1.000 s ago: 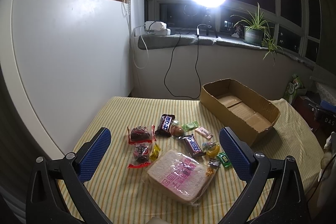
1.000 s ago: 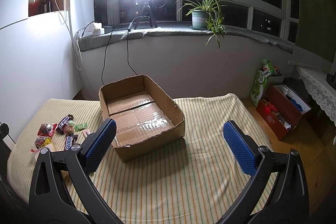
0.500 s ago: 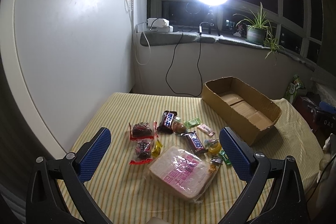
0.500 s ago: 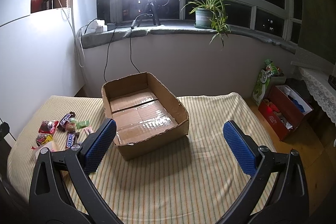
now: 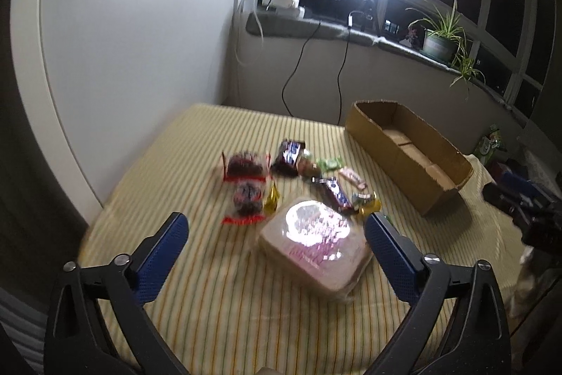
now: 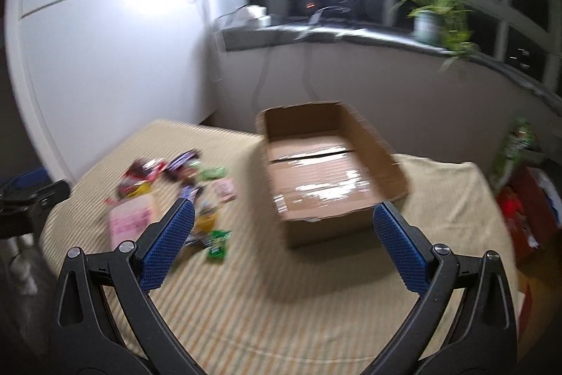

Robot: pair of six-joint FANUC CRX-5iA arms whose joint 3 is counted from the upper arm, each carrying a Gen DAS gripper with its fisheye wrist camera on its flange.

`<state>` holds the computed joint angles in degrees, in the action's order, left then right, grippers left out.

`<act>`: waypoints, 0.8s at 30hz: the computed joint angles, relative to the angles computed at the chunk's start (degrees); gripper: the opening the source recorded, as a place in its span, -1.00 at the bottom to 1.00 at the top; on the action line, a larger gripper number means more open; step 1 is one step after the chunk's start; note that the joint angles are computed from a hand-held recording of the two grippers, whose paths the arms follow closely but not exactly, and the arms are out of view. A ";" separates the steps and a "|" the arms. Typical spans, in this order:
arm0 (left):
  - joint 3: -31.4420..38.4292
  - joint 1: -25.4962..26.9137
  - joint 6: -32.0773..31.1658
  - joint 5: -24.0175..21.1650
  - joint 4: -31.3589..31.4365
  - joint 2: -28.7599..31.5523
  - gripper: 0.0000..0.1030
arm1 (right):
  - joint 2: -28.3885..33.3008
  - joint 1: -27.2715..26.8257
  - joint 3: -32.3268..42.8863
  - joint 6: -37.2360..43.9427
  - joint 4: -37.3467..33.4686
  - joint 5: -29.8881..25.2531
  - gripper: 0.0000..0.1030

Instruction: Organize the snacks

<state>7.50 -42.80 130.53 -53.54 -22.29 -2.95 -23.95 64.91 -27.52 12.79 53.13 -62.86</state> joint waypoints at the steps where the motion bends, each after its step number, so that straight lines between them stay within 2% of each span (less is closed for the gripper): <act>1: -0.89 0.54 -0.40 0.64 1.29 -0.30 0.88 | 0.10 -0.37 0.26 1.59 -1.84 2.33 1.00; 3: -3.21 2.06 -1.75 2.46 5.04 -1.08 0.81 | 0.46 -0.82 0.88 4.19 -5.41 6.06 0.97; 8: -9.25 5.96 -6.44 7.37 16.01 -2.42 0.64 | 3.03 -2.91 4.11 13.51 -17.16 13.00 0.68; 13: -13.03 7.32 -10.40 10.32 23.32 -2.80 0.57 | 6.68 -6.14 9.16 24.59 -29.62 15.66 0.59; 16: -14.22 7.65 -12.53 11.26 26.01 -2.65 0.57 | 9.63 -8.78 13.90 33.07 -38.94 15.12 0.47; 19: -15.29 8.02 -14.79 12.17 29.30 -2.37 0.57 | 12.75 -11.77 18.79 42.04 -48.16 14.25 0.43; 24: -16.39 8.10 -17.21 13.49 32.14 -1.81 0.55 | 18.79 -16.71 27.54 53.48 -61.15 9.00 0.33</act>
